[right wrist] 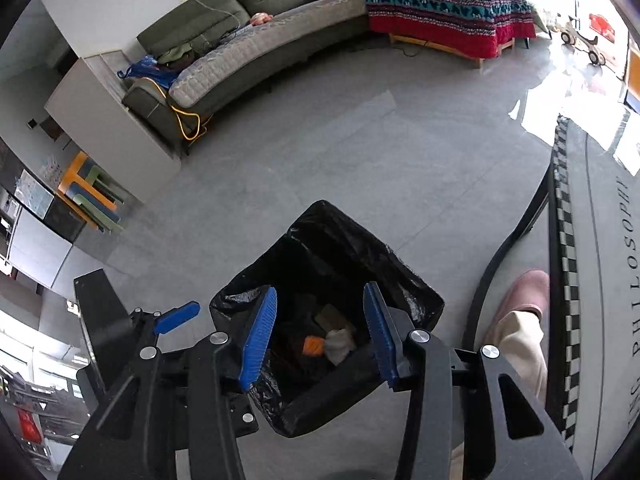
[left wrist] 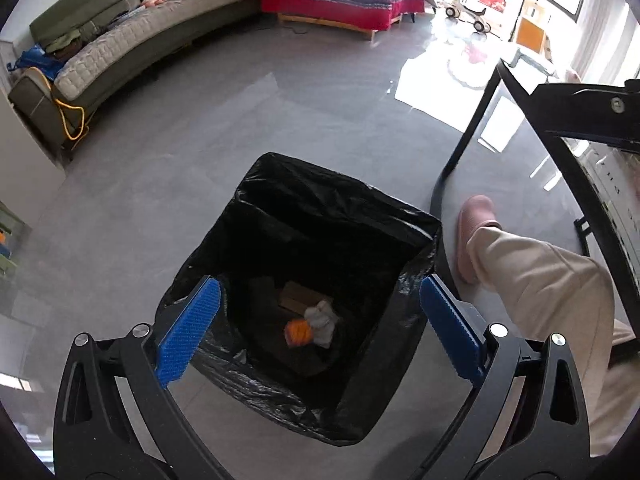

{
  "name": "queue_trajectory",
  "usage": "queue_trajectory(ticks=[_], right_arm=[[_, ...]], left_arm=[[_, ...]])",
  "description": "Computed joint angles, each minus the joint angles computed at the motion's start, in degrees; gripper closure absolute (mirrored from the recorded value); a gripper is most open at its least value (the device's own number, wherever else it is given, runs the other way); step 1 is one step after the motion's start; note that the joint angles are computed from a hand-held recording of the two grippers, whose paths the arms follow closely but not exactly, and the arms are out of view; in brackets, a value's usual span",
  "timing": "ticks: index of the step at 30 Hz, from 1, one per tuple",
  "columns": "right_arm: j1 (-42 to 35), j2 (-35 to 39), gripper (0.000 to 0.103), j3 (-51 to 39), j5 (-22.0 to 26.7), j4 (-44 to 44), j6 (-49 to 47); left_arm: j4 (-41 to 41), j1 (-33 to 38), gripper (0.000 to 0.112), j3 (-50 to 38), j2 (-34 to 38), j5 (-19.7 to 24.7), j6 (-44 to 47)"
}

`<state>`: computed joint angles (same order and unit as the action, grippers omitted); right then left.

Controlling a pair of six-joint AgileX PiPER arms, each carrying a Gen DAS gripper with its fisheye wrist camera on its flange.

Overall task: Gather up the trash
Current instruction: 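Carry toy cube and cloth bag to the bin and release both, then grasp the yellow snack cup with the right tool while the left tool grasps the yellow sponges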

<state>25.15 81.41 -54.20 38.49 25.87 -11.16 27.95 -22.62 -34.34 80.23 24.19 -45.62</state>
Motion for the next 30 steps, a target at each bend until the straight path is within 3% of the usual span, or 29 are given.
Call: queue_trajectory(ticks=[5, 16, 23, 26, 30], right_arm=[[-4.6, -3.2, 0.056, 2.7, 0.3, 3.1, -4.6], [-22.4, -8.0, 0.054, 4.5, 8.0, 13.5, -18.9], [-38.6, -7.1, 0.051, 0.0, 14.3, 13.9, -25.5], [-46.1, -5.6, 0.043, -3.3, 16.3, 12.9, -27.5], [-55.8, -1.7, 0.043, -9.6, 19.8, 12.1, -29.2]], left_arm=[[-0.6, -2.3, 0.015, 1.9, -2.2, -0.4, 0.8], [-0.7, -11.7, 0.015, -9.5, 3.4, 3.2, -0.5], [-5.2, -16.0, 0.015, -22.4, 10.1, 5.8, 5.5], [-8.2, -18.0, 0.015, -29.7, 14.4, 7.4, 9.3], [-11.5, -21.4, 0.015, -42.3, 22.2, 11.0, 14.8]])
